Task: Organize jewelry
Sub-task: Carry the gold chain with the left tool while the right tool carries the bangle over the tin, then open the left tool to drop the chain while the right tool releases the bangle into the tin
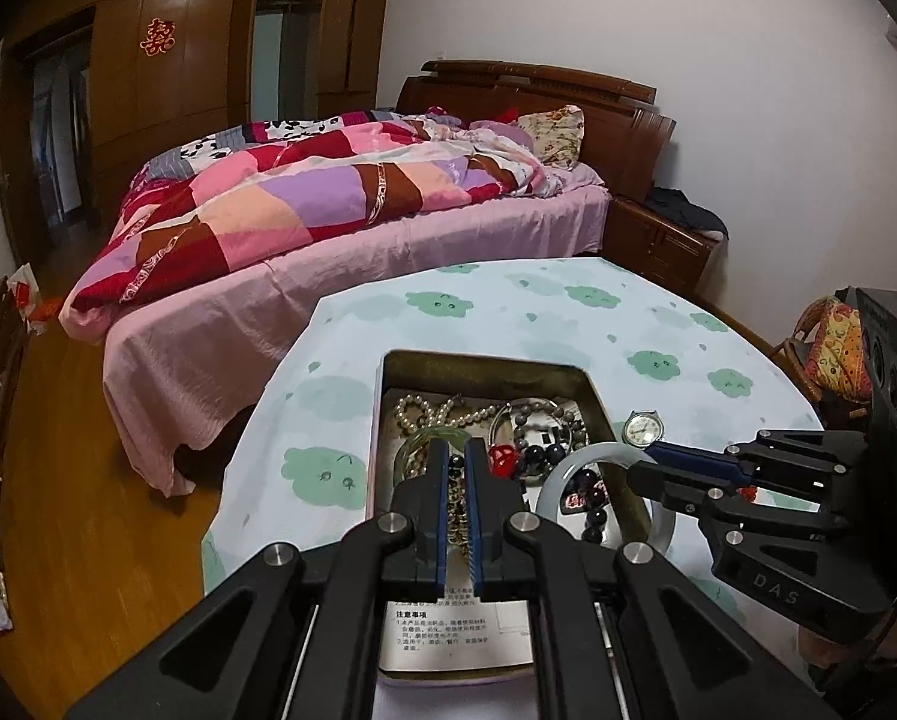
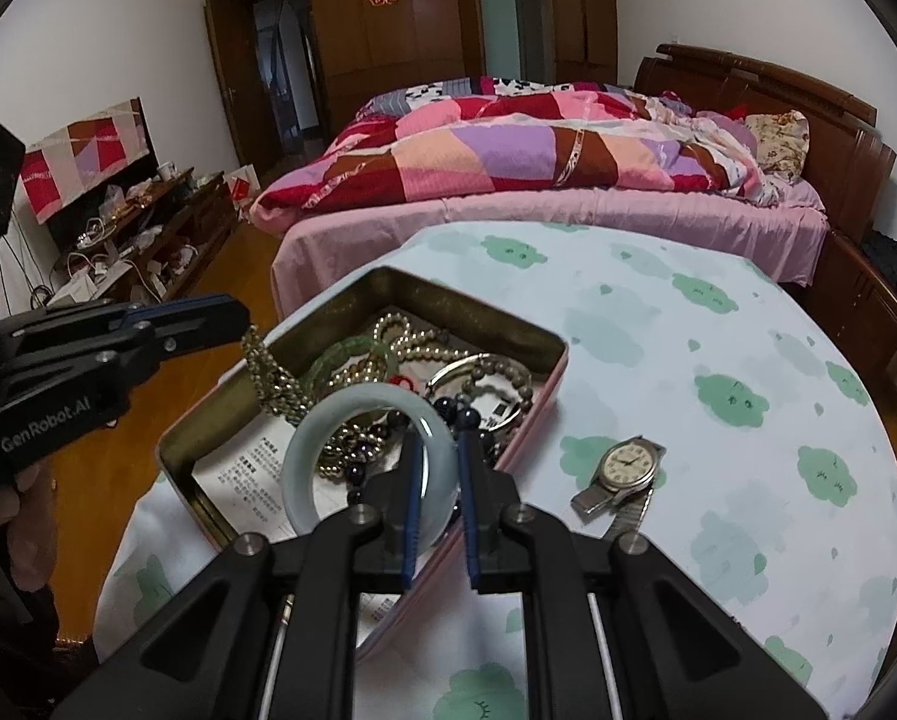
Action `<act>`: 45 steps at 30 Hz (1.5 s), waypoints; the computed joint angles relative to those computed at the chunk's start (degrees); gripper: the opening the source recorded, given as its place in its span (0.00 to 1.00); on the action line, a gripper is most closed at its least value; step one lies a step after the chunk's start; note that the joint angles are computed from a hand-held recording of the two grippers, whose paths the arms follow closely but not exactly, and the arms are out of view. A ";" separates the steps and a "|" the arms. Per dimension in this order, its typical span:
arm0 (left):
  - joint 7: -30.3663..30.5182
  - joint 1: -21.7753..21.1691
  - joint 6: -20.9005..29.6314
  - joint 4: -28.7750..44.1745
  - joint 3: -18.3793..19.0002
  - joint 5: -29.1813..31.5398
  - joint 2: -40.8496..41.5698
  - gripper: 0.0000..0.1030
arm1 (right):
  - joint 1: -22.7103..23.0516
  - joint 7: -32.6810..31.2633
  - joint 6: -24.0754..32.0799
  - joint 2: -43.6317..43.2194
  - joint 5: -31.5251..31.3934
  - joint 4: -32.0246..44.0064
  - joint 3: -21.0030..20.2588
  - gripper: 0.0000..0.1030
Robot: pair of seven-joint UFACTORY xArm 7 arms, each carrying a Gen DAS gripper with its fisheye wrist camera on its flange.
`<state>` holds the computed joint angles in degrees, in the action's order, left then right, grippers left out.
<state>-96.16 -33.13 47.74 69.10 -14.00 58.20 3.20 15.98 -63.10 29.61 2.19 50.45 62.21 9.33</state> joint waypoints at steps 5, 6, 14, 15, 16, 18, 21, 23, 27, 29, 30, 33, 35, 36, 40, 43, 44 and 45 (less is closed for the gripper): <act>-0.27 0.11 -0.59 -0.68 0.32 -0.12 0.56 0.04 | 0.51 1.93 -1.64 0.98 -2.87 -0.12 0.49 0.13; 0.03 0.14 -0.71 -0.78 0.38 -0.40 0.72 0.04 | 0.59 2.57 -1.87 1.22 -3.76 -0.13 0.59 0.13; 0.62 0.10 -1.96 -1.33 1.20 -1.60 1.83 0.04 | 0.42 3.84 -3.63 2.10 -5.75 -0.46 1.42 0.13; 0.71 0.06 -1.89 -1.33 1.22 -1.71 1.85 0.04 | 0.47 3.85 -3.95 2.01 -5.93 -0.60 1.50 0.13; 0.75 0.07 -2.01 -1.39 1.28 -1.80 1.83 0.04 | 0.46 3.83 -4.02 2.05 -5.96 -0.61 1.54 0.13; 0.93 0.01 -1.89 -1.31 1.30 -2.03 2.02 0.04 | 0.45 3.85 -4.21 2.24 -5.97 -0.53 1.63 0.13; 1.00 0.03 -2.11 -1.39 1.45 -2.21 2.06 0.04 | 0.39 3.81 -4.15 2.25 -6.08 -0.51 1.70 0.13; 1.06 -0.02 -2.02 -1.38 1.46 -2.27 2.07 0.04 | 0.50 3.61 -4.55 2.33 -6.03 -0.62 1.84 0.13; 1.11 0.10 -2.58 -1.74 1.55 -2.63 1.88 0.04 | 0.54 3.51 -4.91 2.68 -6.21 -0.53 2.01 0.13; 0.97 0.32 -3.12 -2.14 1.64 -2.76 1.69 0.04 | 0.49 3.59 -4.81 2.68 -6.27 -0.50 2.06 0.13; 0.88 0.45 -3.39 -2.36 1.66 -2.95 1.57 0.04 | 0.46 3.65 -4.78 2.76 -6.24 -0.46 2.07 0.13; 0.87 0.60 -3.53 -2.36 1.63 -2.99 1.65 0.04 | 0.60 4.12 -5.11 2.90 -6.63 -0.48 2.21 0.13; 0.87 0.64 -3.57 -2.46 1.62 -2.93 1.59 0.04 | 0.48 3.93 -4.99 2.86 -6.48 -0.44 2.24 0.13; 0.84 0.66 -3.62 -2.42 1.60 -3.02 1.62 0.04 | 0.49 3.90 -5.07 2.92 -6.50 -0.42 2.26 0.13; 0.73 0.82 -3.85 -2.54 1.65 -3.04 1.71 0.04 | 0.46 4.02 -5.02 2.96 -6.65 -0.41 2.29 0.13; 0.65 0.82 -3.88 -2.52 1.70 -2.97 1.77 0.04 | 0.50 4.08 -5.12 2.98 -6.77 -0.48 2.34 0.13; 0.50 0.85 -3.95 -2.59 1.75 -2.90 1.78 0.04 | 0.48 4.14 -5.04 3.03 -6.84 -0.41 2.32 0.13; 0.50 0.87 -4.03 -2.61 1.76 -2.93 1.81 0.04 | 0.46 4.16 -4.98 3.05 -6.87 -0.39 2.32 0.13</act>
